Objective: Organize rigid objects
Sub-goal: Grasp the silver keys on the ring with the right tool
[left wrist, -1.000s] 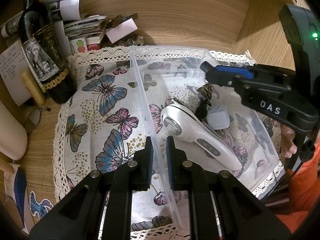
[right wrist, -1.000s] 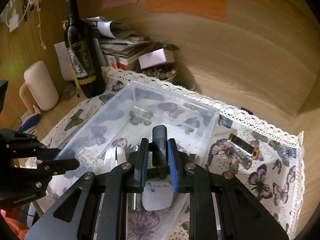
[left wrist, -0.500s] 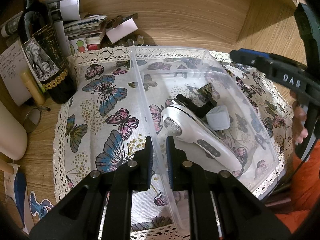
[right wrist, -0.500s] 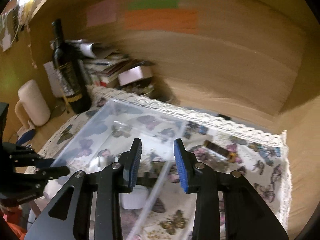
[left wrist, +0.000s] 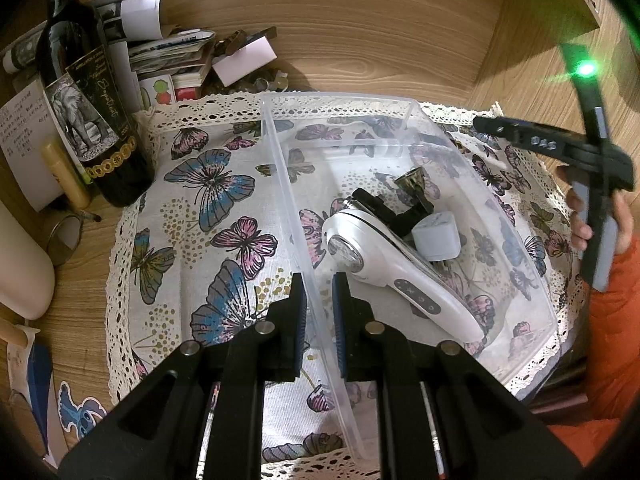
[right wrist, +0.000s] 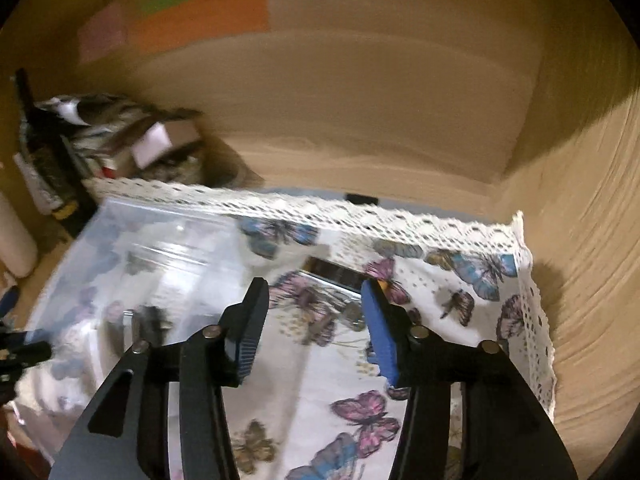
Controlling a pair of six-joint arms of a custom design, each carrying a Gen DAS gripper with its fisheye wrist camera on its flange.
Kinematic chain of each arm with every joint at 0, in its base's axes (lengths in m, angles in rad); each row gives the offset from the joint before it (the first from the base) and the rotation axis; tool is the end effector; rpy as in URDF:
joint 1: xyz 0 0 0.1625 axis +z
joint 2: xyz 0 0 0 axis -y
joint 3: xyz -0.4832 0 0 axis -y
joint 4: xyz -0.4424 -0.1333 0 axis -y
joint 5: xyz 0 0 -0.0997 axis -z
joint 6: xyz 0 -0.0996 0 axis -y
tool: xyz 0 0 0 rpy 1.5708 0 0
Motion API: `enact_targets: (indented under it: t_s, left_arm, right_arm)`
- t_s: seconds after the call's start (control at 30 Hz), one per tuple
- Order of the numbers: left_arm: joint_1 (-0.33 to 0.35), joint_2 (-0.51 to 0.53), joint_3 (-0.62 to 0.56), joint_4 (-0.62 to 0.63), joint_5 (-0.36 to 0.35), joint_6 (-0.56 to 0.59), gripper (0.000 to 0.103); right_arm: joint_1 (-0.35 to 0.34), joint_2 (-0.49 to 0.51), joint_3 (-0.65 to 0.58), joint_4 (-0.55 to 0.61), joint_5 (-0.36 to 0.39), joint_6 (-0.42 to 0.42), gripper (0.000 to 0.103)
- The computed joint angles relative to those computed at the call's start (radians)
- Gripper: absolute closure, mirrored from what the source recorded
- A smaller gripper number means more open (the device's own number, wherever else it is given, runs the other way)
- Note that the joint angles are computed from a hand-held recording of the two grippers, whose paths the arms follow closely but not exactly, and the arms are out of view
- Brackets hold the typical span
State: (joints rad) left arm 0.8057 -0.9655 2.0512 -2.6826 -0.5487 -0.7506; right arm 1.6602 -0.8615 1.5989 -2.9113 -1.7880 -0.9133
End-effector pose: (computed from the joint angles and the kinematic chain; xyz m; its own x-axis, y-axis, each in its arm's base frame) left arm -0.2458 -0.5712 0.1192 -0.7587 -0.2394 -0.6059 0.2392 0.7627 -0.6008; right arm 0.1810 -0.7664 0.2082 -0.5429 -0.6282 0.5574 -0.8234 0.5287 -0.2062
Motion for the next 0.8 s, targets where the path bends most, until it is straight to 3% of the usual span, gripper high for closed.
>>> enact_targets:
  t_s: [0.17,0.37,0.47,0.57,0.8]
  left_arm:
    - [0.001,0.0,0.0,-0.002,-0.004,-0.004,0.09]
    - [0.005,-0.004,0.0,0.003,-0.014,-0.009,0.09]
    - [0.005,-0.004,0.0,0.004,-0.013,-0.01,0.09]
    - [0.005,-0.005,0.001,0.002,-0.014,-0.007,0.09]
    - [0.006,-0.005,0.001,0.001,-0.013,-0.005,0.09]
  right_arm:
    - [-0.007,0.066,-0.079,0.059,-0.077,0.021,0.047]
    - [-0.016,0.141,-0.159,0.127,-0.17,0.052,0.047]
    - [-0.021,0.156,-0.175,0.125,-0.164,0.063,0.047]
    - [-0.02,0.157,-0.182,0.152,-0.153,0.068,0.07]
    - [-0.017,0.144,-0.154,0.133,-0.145,0.045,0.073]
